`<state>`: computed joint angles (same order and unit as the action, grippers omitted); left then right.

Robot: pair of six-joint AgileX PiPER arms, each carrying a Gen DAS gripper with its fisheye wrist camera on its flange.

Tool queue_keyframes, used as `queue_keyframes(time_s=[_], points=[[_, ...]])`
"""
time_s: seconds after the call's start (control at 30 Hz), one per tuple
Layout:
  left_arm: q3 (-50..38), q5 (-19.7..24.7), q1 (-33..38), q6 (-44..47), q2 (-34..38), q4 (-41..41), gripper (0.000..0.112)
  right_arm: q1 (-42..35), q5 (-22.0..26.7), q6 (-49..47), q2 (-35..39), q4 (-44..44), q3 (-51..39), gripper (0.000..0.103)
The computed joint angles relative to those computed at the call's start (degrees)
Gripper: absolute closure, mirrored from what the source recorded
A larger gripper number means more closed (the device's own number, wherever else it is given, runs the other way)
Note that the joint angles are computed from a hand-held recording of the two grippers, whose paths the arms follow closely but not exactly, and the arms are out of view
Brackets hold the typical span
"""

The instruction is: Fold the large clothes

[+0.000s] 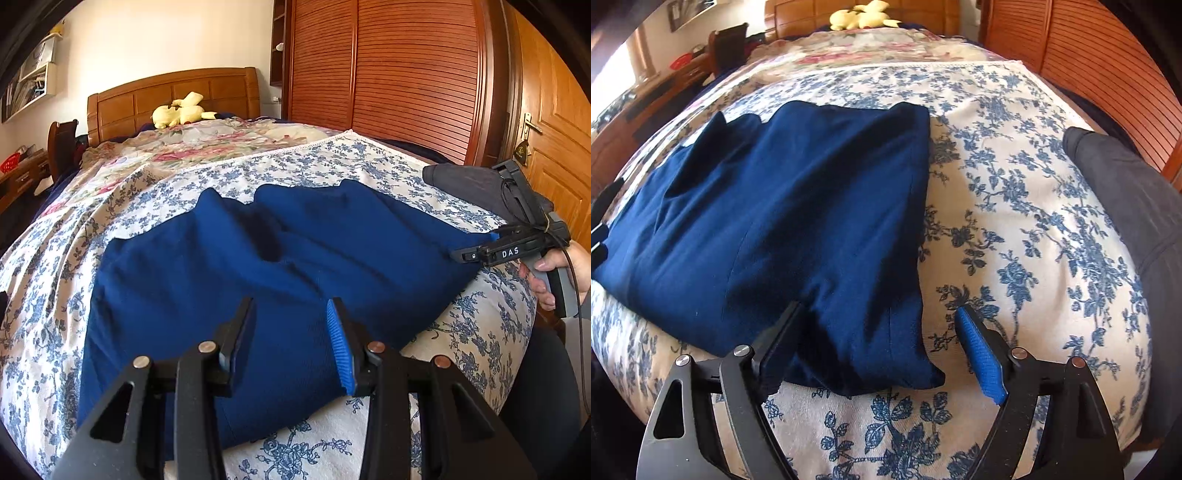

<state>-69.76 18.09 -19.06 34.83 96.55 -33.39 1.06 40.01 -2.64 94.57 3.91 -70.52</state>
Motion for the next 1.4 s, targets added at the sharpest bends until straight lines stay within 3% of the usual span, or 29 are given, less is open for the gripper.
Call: queue_keyframes(time_s=[0.3, 0.6, 0.7, 0.73, 0.83, 1.1, 1.4], points=[[2.7, 0.0, 0.5, 3.7, -1.7, -3.2, 0.075, -3.3, 1.1, -5.2, 0.9, 9.0, -0.2, 0.019], [3.1, 0.7, 2.5, 7.9, -2.7, -8.0, 0.075, -3.3, 2.0, -7.5, 1.4, 13.5, -1.2, 0.04], [3.3, 1.0, 3.2, 8.8, -3.1, -9.0, 0.075, -3.4, 3.0, -9.0, 1.2, 15.2, -1.7, 0.059], [3.3, 1.0, 3.4, 9.0, -3.2, -9.1, 0.075, -3.6, 3.4, -9.8, 1.1, 15.9, -2.0, 0.073], [4.0, 0.9, 4.5, 10.2, -4.1, -10.1, 0.075, -2.3, 3.7, -8.8, 0.0, 14.3, -3.6, 0.083], [6.9, 3.0, 12.4, 19.3, -7.5, -20.0, 0.075, 5.6, 5.3, -1.2, -1.0, 8.5, -16.1, 0.087], [11.4, 7.7, 24.0, 31.7, -11.3, -31.1, 0.075, 21.3, 9.3, 4.0, 10.1, 3.2, -38.4, 0.089]])
